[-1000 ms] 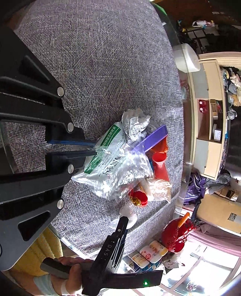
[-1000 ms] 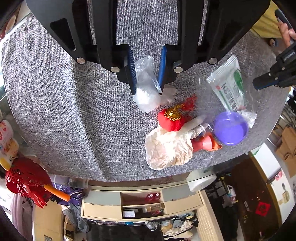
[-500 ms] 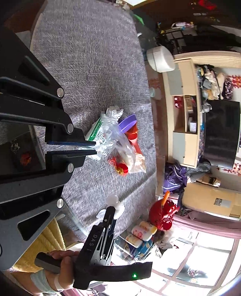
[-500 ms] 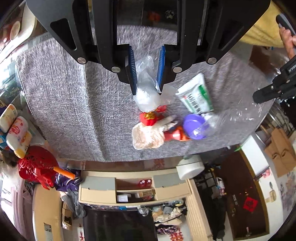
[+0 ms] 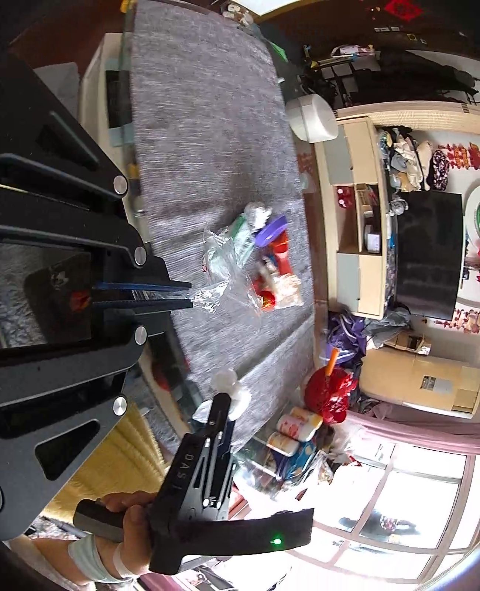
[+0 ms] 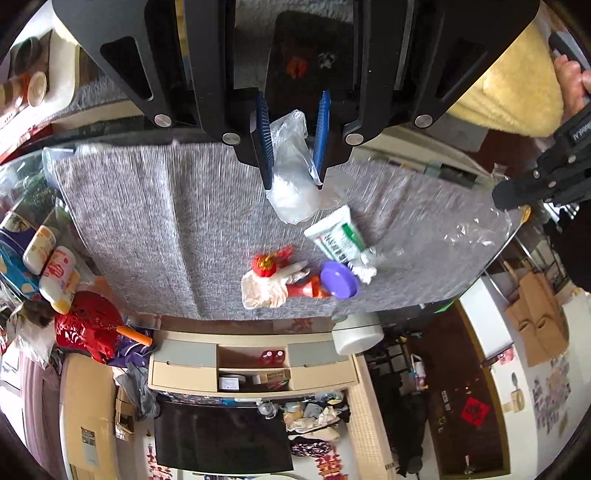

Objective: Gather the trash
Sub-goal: 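Lower both tools into the bin and open them to drop the plastic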

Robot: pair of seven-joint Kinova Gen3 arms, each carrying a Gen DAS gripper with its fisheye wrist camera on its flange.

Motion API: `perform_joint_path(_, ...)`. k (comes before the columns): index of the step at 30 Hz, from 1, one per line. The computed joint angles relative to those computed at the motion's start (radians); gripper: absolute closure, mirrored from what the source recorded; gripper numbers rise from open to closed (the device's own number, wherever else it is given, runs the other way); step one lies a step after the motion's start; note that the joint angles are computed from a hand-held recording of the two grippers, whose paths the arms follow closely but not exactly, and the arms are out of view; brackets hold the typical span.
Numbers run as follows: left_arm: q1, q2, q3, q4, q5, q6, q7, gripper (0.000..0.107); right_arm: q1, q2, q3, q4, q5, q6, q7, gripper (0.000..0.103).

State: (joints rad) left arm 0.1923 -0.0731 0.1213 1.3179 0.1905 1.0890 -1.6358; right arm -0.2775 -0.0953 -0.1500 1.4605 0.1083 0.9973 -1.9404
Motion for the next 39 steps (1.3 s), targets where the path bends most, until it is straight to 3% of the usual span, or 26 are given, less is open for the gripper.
perform_joint_path(12,0.013,-0.044,-0.008,0.196,0.070,0.036,-0.010,0.105,-0.013,-0.017,-0.007,0.153,-0.068,0.011,-0.003,0.081)
perform_joint_path(23,0.014,0.062,0.003,0.282,0.073,0.042,-0.010,0.105,-0.018,0.077,0.021,0.225,-0.169,0.002,0.031,0.081)
perform_joint_path(32,0.001,0.165,0.004,0.305,0.100,0.060,-0.022,0.104,-0.015,0.184,0.035,0.215,-0.215,0.044,0.032,0.079)
perform_joint_path(37,0.000,0.192,0.007,0.293,0.090,0.069,-0.020,0.098,-0.015,0.211,0.038,0.195,-0.220,0.059,0.034,0.078)
perform_joint_path(39,0.000,0.196,0.008,0.286,0.087,0.071,-0.017,0.088,-0.011,0.219,0.042,0.188,-0.225,0.059,0.036,0.069)
